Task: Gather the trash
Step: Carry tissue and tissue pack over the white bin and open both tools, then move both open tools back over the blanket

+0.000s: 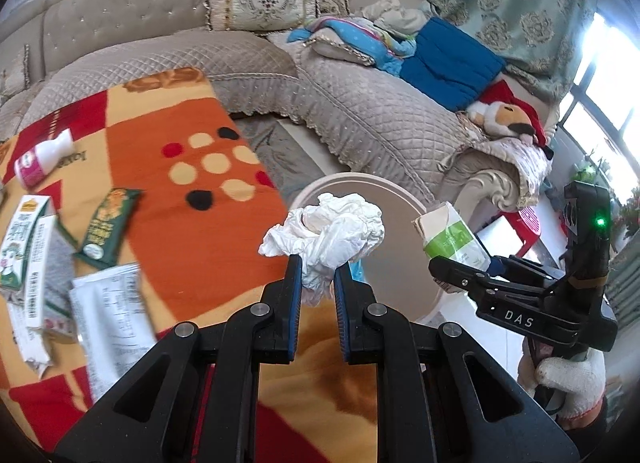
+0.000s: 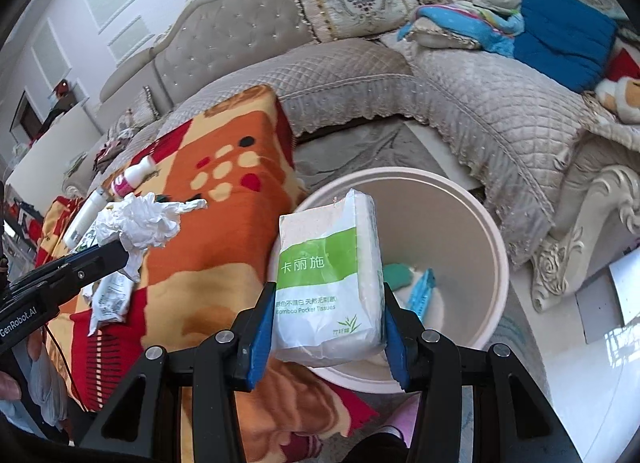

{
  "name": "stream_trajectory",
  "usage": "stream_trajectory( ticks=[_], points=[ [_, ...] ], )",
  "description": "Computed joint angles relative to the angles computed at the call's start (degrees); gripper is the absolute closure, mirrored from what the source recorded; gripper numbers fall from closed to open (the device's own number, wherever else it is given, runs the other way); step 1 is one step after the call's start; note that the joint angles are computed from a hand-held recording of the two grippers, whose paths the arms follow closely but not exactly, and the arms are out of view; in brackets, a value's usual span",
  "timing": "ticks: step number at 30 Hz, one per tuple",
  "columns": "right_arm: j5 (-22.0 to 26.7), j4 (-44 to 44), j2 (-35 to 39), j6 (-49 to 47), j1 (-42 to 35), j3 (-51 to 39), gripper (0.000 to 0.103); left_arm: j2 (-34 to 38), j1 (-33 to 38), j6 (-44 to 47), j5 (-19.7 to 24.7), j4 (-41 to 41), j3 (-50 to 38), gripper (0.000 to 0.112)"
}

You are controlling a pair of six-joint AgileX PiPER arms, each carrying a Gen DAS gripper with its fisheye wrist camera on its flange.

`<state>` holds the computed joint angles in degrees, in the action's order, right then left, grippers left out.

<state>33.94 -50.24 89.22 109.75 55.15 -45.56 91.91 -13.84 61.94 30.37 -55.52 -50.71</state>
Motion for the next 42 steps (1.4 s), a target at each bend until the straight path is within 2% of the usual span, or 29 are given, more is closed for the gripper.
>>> stream_trajectory(
  ticks=[12, 21, 31, 33, 37, 42],
  points=[
    [-5.59, -1.37, -0.35, 2.9, -3.74, 5.65, 0.057, 5.67, -6.72, -6.09, -2.64, 2.48, -3.43, 0.099],
    [-10.47, -3.38, 1.01, 5.53, -7.09, 8.61, 0.057, 9.02, -8.51, -9.14, -3.28, 4.27, -5.46, 0.099],
    [-12.42, -3.23, 1.92, 6.51, -9.69, 9.84, 0.053, 12.06, -8.85, -9.18, -2.65, 3.7, -7.37, 0.098],
    [-12.76, -2.87, 1.89, 6.33, -10.01, 10.06, 0.053, 12.43, -8.98, -10.32, -2.62, 4.56, -7.65, 0.093],
    [-13.54, -2.53, 2.31, 6.06, -10.46, 10.23, 0.052, 12.8, -8.24, -9.49, -1.4, 3.3, -7.8, 0.069],
    [-13.59, -0.99, 2.75, 4.76, -10.23, 9.76, 0.052, 11.71, -8.32, -9.13, -1.69, 3.27, -6.92, 0.067]
  ],
)
